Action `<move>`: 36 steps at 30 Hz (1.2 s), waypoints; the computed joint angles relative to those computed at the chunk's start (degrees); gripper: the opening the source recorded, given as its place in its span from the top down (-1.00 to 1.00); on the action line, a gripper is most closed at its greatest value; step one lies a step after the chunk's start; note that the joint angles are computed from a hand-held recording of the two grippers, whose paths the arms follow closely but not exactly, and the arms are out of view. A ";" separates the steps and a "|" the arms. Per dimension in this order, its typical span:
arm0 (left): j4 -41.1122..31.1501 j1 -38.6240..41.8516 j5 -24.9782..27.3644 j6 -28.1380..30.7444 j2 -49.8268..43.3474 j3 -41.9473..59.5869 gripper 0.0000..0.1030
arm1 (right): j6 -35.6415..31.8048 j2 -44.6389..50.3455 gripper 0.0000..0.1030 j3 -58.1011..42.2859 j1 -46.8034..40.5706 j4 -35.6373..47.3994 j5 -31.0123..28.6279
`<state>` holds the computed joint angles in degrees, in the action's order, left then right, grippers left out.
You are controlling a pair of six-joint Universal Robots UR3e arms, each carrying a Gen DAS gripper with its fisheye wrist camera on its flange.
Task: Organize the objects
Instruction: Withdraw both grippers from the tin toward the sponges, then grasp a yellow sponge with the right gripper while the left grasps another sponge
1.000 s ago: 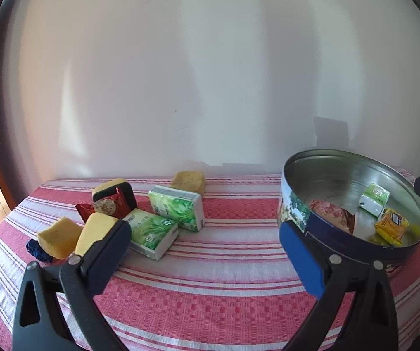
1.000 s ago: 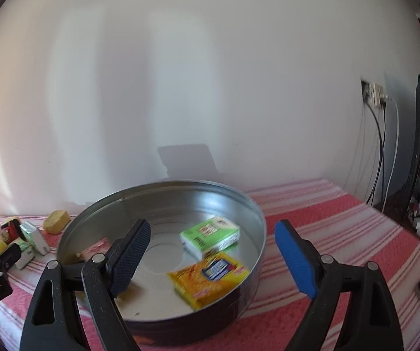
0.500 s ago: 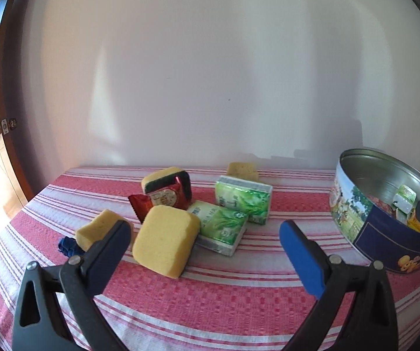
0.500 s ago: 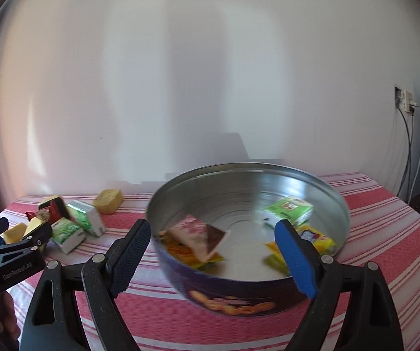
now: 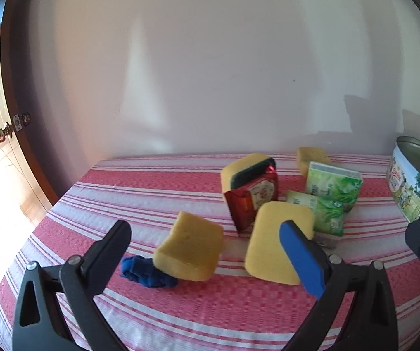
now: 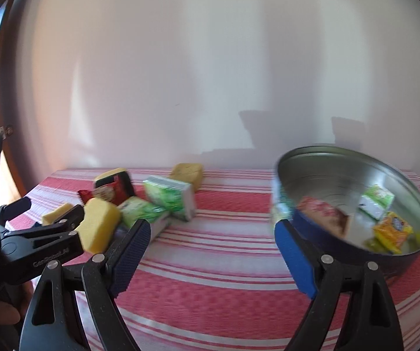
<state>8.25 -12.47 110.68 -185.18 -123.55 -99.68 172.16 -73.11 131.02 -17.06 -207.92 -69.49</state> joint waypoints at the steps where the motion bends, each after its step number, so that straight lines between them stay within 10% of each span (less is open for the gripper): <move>1: -0.30 1.34 -1.02 0.47 0.58 -0.55 -0.99 | 0.52 0.49 -0.72 -1.26 1.71 1.43 -0.70; 18: -3.11 13.69 -11.11 -2.88 8.25 -6.17 -0.99 | 10.02 14.50 -0.61 -30.05 18.52 31.16 -3.47; 21: -2.53 13.21 -12.21 -1.39 7.43 -5.79 -0.99 | 9.86 15.72 -0.10 -32.30 17.90 35.06 -0.96; 36: -14.17 6.95 -12.10 7.46 -2.45 8.24 -0.72 | -2.04 0.99 -0.05 -7.31 8.44 19.74 -2.74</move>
<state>-5.92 -5.52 98.58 -177.73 -126.00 -91.44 170.12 -72.12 123.71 -8.62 -188.18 -72.23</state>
